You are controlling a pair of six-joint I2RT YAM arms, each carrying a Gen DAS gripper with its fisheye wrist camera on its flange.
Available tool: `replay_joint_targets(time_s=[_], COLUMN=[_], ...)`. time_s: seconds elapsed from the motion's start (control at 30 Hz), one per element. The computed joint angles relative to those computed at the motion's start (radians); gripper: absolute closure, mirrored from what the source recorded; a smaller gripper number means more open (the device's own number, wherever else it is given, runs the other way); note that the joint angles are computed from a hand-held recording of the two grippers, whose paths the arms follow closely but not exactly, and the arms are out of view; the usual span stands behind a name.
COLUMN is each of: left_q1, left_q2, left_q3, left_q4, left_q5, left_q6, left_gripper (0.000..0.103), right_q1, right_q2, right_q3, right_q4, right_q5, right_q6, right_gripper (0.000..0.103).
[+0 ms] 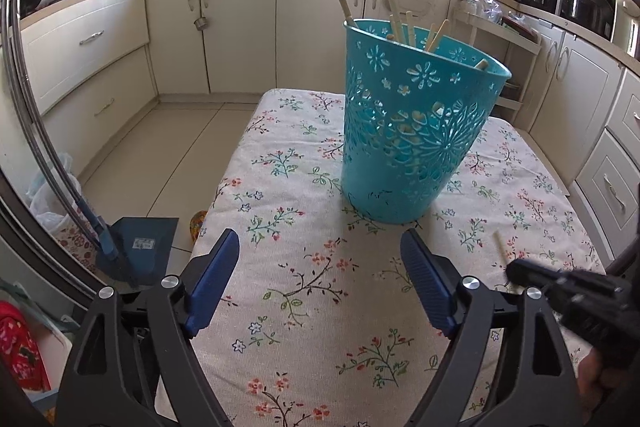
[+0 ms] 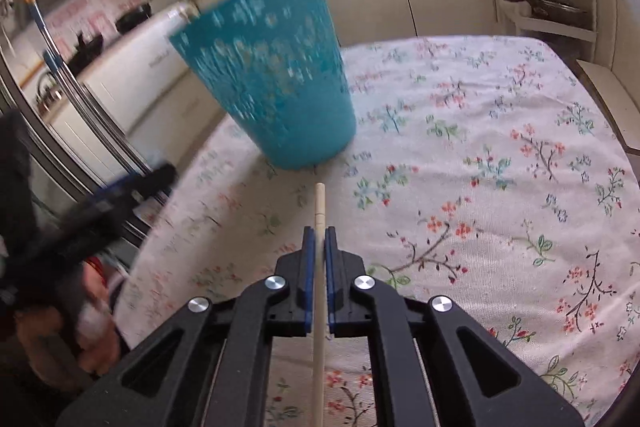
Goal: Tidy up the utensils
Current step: 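Lift the held stick with the right tool and carry it over the cup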
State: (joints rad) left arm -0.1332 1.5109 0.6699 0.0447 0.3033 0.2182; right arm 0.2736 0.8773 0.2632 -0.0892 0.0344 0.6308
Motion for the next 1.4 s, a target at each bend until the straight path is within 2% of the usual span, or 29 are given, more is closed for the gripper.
replay_joint_targets(time_s=[0.1, 0.2, 0.43, 0.73, 1.03, 1.2, 1.4], left_q1=[0.007, 0.012, 0.04, 0.056, 0.063, 0.069, 0.077], left_q2=[0.007, 0.018, 0.09, 0.174, 0.213, 0.224, 0.235], left_q3=[-0.001, -0.002, 0.023, 0.049, 0.065, 0.072, 0.082], left_q4=[-0.007, -0.006, 0.009, 0.034, 0.032, 0.025, 0.014], left_q5=[0.005, 0.007, 0.031, 0.046, 0.061, 0.072, 0.084], left_q6=[-0.002, -0.003, -0.036, -0.059, -0.072, -0.078, -0.084], left_gripper=[0.024, 0.023, 0.023, 0.022, 0.022, 0.022, 0.022], right_q1=[-0.051, -0.073, -0.19, -0.3, -0.364, -0.354, -0.334], right_q2=[-0.133, -0.211, -0.239, -0.179, -0.065, 0.024, 0.167], right_q3=[-0.011, 0.01, 0.118, 0.26, 0.416, 0.506, 0.526], right_q4=[-0.021, -0.028, 0.014, 0.038, 0.055, 0.084, 0.113], right_q5=[-0.064, -0.084, -0.141, -0.235, -0.279, -0.234, -0.208], right_q6=[0.011, 0.032, -0.003, -0.04, -0.092, -0.145, -0.177], right_gripper=[0.097, 0.097, 0.097, 0.098, 0.098, 0.098, 0.098])
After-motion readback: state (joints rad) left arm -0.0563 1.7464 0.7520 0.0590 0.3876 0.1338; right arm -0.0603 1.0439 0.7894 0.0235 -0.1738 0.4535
